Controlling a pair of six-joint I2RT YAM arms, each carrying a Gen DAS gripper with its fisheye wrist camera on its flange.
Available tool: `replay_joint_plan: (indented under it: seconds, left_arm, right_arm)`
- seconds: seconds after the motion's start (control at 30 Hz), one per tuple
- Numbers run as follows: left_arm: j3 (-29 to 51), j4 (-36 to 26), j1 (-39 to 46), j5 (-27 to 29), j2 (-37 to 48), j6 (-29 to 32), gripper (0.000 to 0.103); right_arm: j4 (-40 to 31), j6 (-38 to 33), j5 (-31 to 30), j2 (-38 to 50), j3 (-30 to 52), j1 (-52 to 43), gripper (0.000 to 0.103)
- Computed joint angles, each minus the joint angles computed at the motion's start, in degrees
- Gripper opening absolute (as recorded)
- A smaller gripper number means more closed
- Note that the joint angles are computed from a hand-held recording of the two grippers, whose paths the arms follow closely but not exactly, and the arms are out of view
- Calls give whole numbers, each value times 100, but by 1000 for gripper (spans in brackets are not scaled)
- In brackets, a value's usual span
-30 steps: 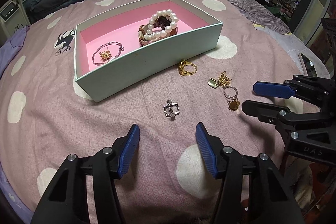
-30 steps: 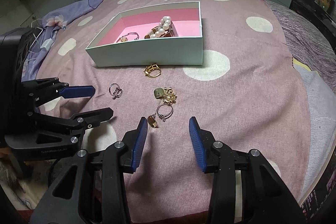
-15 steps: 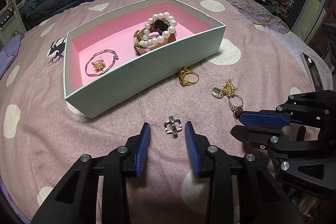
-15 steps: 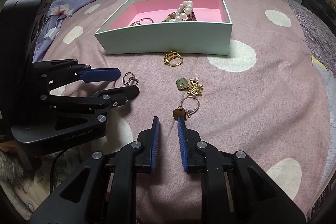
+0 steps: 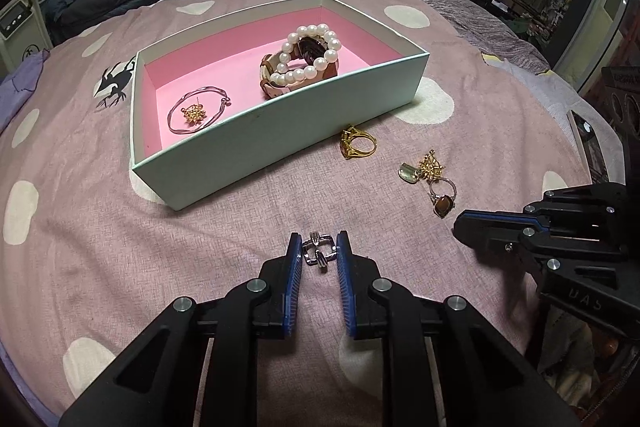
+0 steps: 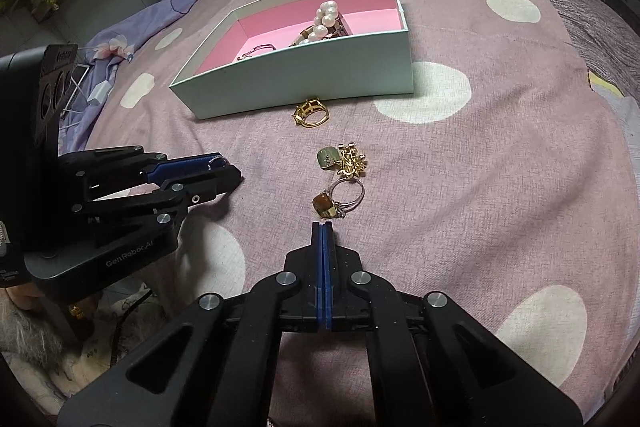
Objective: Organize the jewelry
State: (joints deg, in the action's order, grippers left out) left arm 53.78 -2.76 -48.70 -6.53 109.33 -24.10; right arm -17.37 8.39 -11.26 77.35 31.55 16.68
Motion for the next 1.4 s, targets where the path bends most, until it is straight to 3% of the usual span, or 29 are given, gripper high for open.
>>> replay_joint_plan:
  seconds: [0.53, 0.7, 0.87, 1.03, 1.1, 1.4]
  left_arm:
    - [-67, -50, 35, -129, -74, -46, 18]
    - [-160, -24, 90, -132, -149, -91, 18]
    - [-212, -1, 150, -110, -192, -114, 18]
    - [-249, 45, 160, -103, -210, -116, 18]
    - [-263, 61, 173, -82, -219, -128, 18]
    - [-358, 87, 271, 38, -456, -150, 17]
  right_arm:
    - [159, 134, 780, 422, 275, 522, 7]
    - [245, 206, 730, 431, 278, 665, 39]
    - [413, 190, 1166, 670, 382, 925, 38]
    - [449, 60, 1393, 830, 484, 935, 22]
    - [451, 44, 1232, 776, 446, 787, 15]
    - [205, 183, 291, 445, 422, 211, 14]
